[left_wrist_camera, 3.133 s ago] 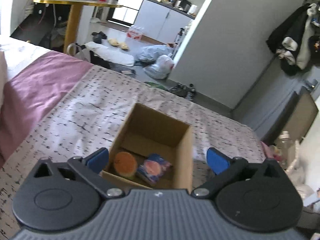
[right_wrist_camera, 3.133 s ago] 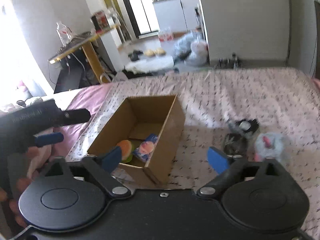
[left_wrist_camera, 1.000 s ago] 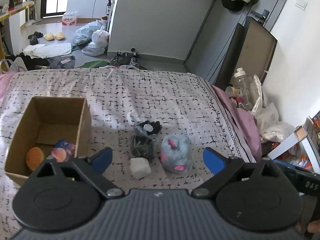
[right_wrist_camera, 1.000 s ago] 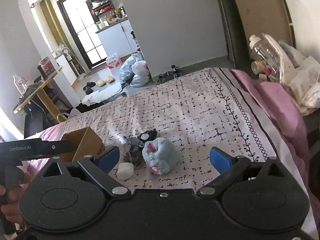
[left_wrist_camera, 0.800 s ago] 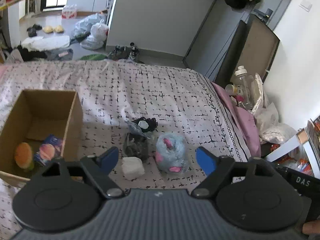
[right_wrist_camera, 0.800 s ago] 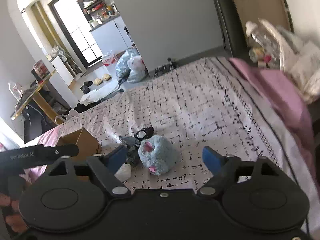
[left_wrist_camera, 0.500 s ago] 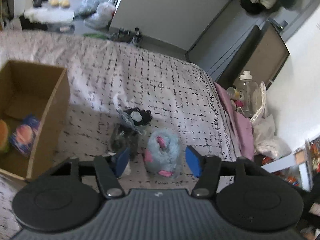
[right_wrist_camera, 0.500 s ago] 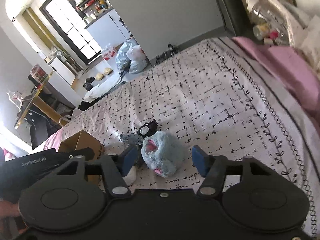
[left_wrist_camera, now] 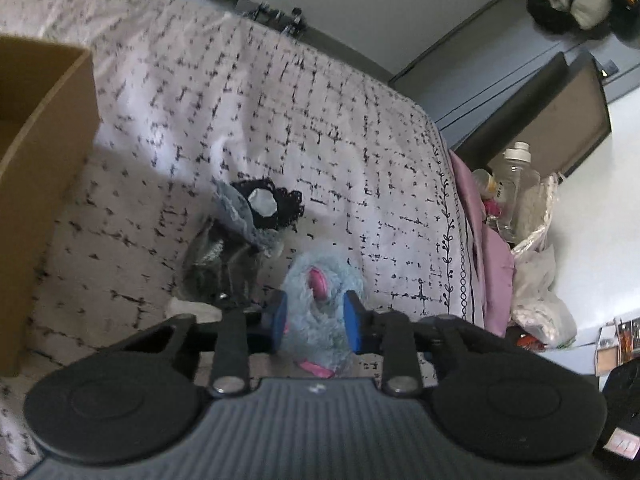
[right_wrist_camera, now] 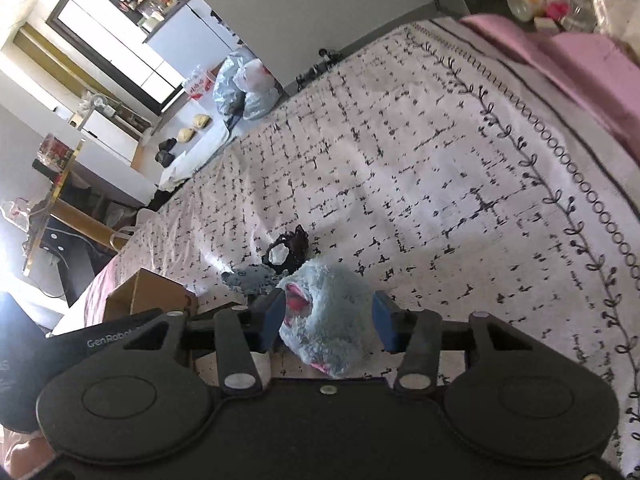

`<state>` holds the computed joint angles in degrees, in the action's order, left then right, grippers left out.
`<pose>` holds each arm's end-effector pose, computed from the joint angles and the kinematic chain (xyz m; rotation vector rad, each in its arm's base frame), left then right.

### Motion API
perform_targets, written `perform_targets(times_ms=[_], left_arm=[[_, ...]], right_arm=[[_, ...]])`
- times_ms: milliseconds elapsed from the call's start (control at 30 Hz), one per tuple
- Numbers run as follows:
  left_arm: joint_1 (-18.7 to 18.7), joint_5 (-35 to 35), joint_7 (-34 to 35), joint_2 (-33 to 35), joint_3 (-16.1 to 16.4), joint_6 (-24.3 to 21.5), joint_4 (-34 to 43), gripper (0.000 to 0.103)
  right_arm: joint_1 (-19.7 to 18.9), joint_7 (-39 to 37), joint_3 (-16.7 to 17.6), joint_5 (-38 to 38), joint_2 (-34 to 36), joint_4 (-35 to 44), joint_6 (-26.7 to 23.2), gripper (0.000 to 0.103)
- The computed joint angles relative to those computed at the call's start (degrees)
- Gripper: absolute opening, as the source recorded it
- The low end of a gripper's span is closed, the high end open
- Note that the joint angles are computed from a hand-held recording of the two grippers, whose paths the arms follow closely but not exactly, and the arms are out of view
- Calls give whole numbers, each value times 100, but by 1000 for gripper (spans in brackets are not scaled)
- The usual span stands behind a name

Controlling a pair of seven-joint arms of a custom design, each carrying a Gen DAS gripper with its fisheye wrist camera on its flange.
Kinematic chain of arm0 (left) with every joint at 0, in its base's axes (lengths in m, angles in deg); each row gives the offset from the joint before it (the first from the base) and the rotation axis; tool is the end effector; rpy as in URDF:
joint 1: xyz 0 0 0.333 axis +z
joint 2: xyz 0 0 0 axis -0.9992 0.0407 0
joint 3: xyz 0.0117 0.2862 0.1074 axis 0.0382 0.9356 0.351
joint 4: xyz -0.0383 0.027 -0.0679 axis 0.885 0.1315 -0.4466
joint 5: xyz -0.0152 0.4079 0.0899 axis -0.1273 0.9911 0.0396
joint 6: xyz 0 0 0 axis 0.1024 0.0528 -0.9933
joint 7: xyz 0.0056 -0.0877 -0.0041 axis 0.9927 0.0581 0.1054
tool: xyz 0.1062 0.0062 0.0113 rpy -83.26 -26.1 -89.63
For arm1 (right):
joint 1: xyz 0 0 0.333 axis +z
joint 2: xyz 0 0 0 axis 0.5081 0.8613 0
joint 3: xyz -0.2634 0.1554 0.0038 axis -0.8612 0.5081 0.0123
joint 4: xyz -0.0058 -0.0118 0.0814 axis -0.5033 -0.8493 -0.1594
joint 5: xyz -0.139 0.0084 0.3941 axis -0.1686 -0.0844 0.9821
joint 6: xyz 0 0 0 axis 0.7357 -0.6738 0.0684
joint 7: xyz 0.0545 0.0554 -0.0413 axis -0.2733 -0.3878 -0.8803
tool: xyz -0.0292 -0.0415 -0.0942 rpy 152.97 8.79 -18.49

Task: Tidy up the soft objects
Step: 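Grasp the blue-grey plush mouse with the left tool, then carry the plush mouse with the left tool over the cardboard box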

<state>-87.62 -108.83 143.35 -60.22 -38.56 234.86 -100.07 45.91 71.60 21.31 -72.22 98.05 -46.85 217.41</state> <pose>0.6043 -0.0899 0.3447 2.1248 -1.8878 0.9704 0.5330 0.2641 0.3436 -1.3178 2.0502 -0.0478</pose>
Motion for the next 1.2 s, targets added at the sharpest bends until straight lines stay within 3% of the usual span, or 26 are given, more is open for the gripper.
perform_targets(times_ms=[267,433,567,633,967,1200], left_arm=[[25,276,-304,450,-51,-70,329,23],[95,177,-332,595,-120,-82,414,22],[138,146,-448,732,-143,-160,452,17],[171,44,-390,723,-181,-131,387,14],[217,-617,263,169,-165,-187,-17,12],[120,-986,712,-401,30,-162,-346,12]], right_arm=[[-576,-511,619,615,520,431,-110,45],[-419,-410,471,539,719,630,-261,44],[-185,-102,224,366,838,753,-486,31],[-421,-289,518,596,895,729,-378,25],[319,588,-197,-226,416,389,-153,17],[1162,1893,-1078,-1702,82,361,-144,17]])
